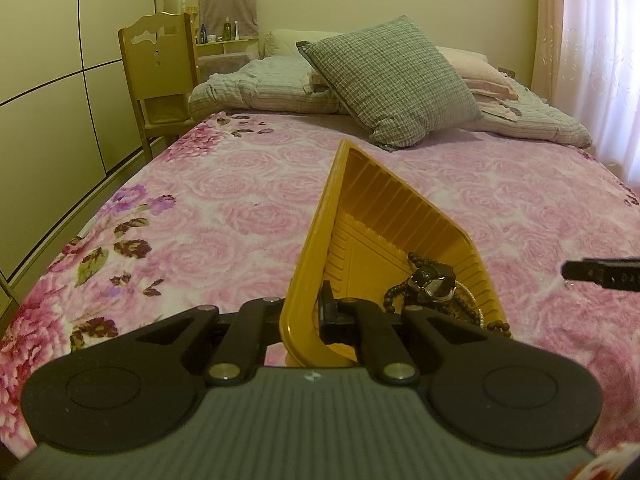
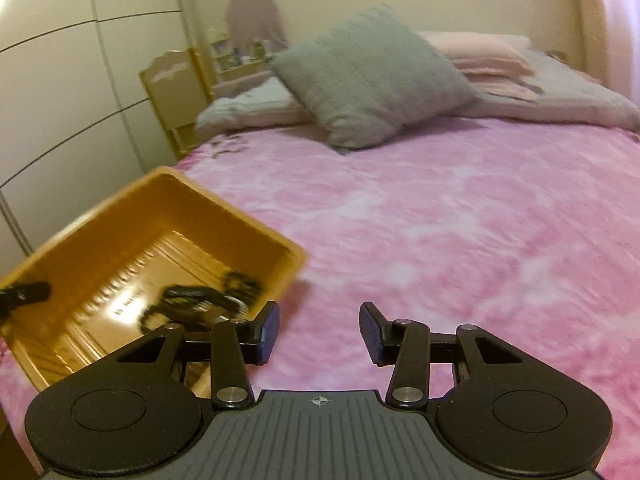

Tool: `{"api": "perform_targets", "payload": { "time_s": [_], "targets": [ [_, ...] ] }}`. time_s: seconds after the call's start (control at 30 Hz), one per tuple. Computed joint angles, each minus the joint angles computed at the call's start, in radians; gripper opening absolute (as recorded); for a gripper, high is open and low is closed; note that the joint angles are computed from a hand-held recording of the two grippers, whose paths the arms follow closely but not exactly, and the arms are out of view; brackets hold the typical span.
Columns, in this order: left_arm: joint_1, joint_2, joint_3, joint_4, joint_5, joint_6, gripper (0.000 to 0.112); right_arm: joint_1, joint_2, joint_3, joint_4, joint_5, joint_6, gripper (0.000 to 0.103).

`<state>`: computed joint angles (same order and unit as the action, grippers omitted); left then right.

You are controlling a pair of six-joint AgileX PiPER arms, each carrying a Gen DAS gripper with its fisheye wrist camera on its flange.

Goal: Organize jewelry
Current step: 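Move the right gripper to the last small earring and pinch it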

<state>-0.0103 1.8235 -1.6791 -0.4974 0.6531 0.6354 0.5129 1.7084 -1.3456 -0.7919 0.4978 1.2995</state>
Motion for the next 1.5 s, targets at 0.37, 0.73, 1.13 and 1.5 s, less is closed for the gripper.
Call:
{"api": "perform_targets", "payload": {
  "time_s": [0.37,0.73,1.13,1.5],
  "targets": [
    [-0.003,0.001,-0.001,0.004,-0.003,0.001,0.006,-0.030,-0.114,0.218,-0.108,0.059,0.157,0.045],
    [-0.002,0.003,-0.004,0.003,-0.002,0.007,0.006,-0.056,-0.132,0.260,-0.105,0.067,0.157,0.045],
    [-0.003,0.002,-0.003,0.003,-0.004,0.007,0.006,-0.109,-0.073,0.224,-0.093,0.043,0.105,0.045],
    [-0.005,0.002,-0.005,0.009,-0.004,0.002,0.006,-0.173,-0.003,0.204,-0.070,-0.020,-0.036,0.044]
  ]
}}
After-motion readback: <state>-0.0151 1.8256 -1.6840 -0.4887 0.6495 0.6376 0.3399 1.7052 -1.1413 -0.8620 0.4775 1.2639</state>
